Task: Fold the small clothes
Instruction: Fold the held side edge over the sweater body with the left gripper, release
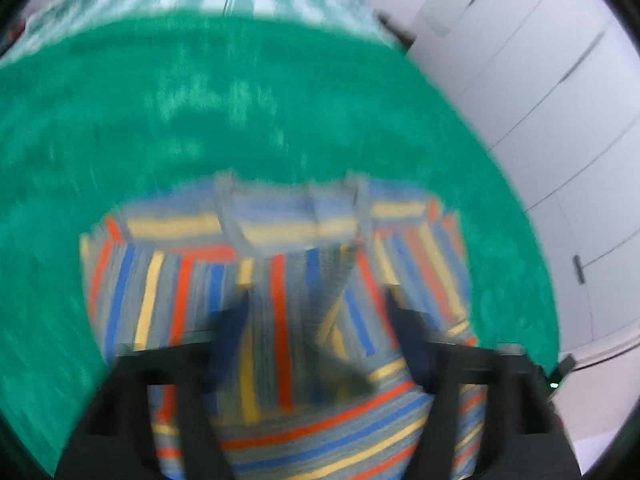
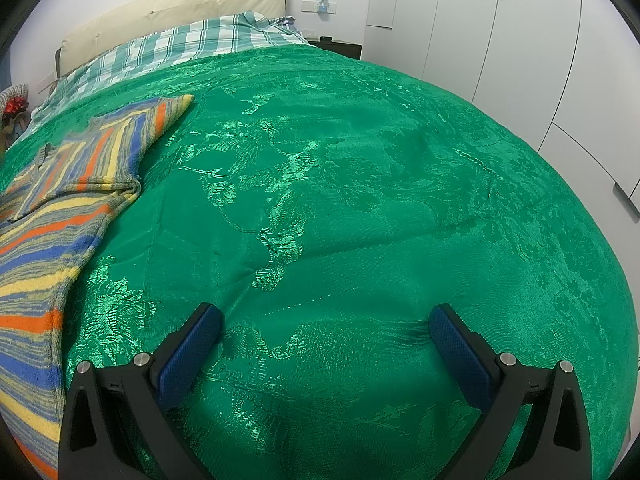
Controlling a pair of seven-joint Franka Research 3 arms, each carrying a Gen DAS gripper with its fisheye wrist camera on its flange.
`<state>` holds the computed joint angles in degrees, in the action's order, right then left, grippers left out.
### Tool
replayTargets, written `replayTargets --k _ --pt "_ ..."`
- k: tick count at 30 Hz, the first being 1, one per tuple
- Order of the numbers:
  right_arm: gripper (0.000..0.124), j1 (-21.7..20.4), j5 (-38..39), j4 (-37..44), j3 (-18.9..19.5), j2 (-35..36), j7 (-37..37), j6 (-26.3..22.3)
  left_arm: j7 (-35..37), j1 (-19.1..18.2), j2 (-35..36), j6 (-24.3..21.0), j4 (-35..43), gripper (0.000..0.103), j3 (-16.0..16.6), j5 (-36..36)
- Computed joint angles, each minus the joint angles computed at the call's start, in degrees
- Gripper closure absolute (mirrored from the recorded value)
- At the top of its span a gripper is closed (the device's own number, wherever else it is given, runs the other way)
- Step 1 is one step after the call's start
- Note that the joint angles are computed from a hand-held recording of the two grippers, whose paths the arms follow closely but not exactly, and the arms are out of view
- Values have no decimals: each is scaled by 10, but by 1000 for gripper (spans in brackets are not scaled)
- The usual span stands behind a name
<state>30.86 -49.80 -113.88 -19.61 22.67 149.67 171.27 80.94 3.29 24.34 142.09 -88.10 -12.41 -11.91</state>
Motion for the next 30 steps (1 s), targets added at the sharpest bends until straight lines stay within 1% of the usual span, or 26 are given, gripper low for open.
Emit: replayTargets --k 1,2,3,4,5,6,8,9,10,11,12,13,14,15,16,18,21,22,23,24,26,27,30 --pt "21 0 1 0 0 0 -1 1 3 2 -6 17 -18 30 -2 -11" --pt "21 -1 3 -1 1 0 -2 2 14 14 -19 42 -43 30 -10 -29" --pt "21 -2 4 -2 1 -1 -3 4 15 23 -39 66 -72 30 -10 -46" --pt "21 -2 6 -2 1 -1 -5 5 7 33 -48 87 -89 30 -13 -48" --pt "21 -2 8 -3 0 -1 -7 6 -6 28 -75 110 -126 30 4 -54" --pt "21 -2 10 -2 0 -1 -9 5 -37 20 -87 126 -142 30 23 -32" --pt "21 3 9 -1 -3 0 -9 1 -109 1 -122 150 -196 29 63 50" --pt "21 5 7 -1 -5 0 -7 -1 -125 -5 -128 139 -209 29 73 94" --pt "21 6 6 -1 -5 0 -6 -2 -143 -14 -126 117 -211 29 81 145" --pt "21 6 4 -1 -5 0 -4 -2 -173 -33 -121 65 -208 29 97 229" --pt "21 6 3 -1 -5 -1 -3 -2 -189 -53 -111 21 -208 36 112 291" --pt "21 5 3 -1 -4 0 -3 -1 -192 -53 -108 9 -223 37 112 319" --pt "21 4 2 -1 -4 0 -2 0 -192 -33 -122 29 -250 36 98 312" --pt "21 4 2 -1 -4 0 -1 0 -208 -24 -141 71 -283 34 97 307" --pt "21 4 1 -1 -4 0 -1 0 -236 -17 -156 84 -302 32 99 302" --pt "21 4 2 0 -3 0 -1 0 -229 -5 -169 96 -319 31 90 273" --pt "21 5 -1 -1 -4 -1 0 -2 -237 -5 -197 94 -336 30 83 278" --pt "21 4 -2 -2 -4 -2 1 -1 -241 -5 -212 110 -351 28 81 277" --pt "21 3 -2 -2 -2 -2 1 -1 -253 -6 -230 134 -371 21 80 278" --pt "21 3 -2 -1 -2 -1 1 -2 -262 -5 -246 146 -389 13 80 281" --pt "21 2 -4 -1 -1 -1 2 -3 -313 -6 -272 169 -421 8 75 312" --pt "21 2 -4 -1 -1 -2 3 -3 -310 -5 -281 176 -436 8 76 305" --pt "21 1 -6 -1 1 -2 4 -4 -325 -5 -294 159 -474 9 75 298"
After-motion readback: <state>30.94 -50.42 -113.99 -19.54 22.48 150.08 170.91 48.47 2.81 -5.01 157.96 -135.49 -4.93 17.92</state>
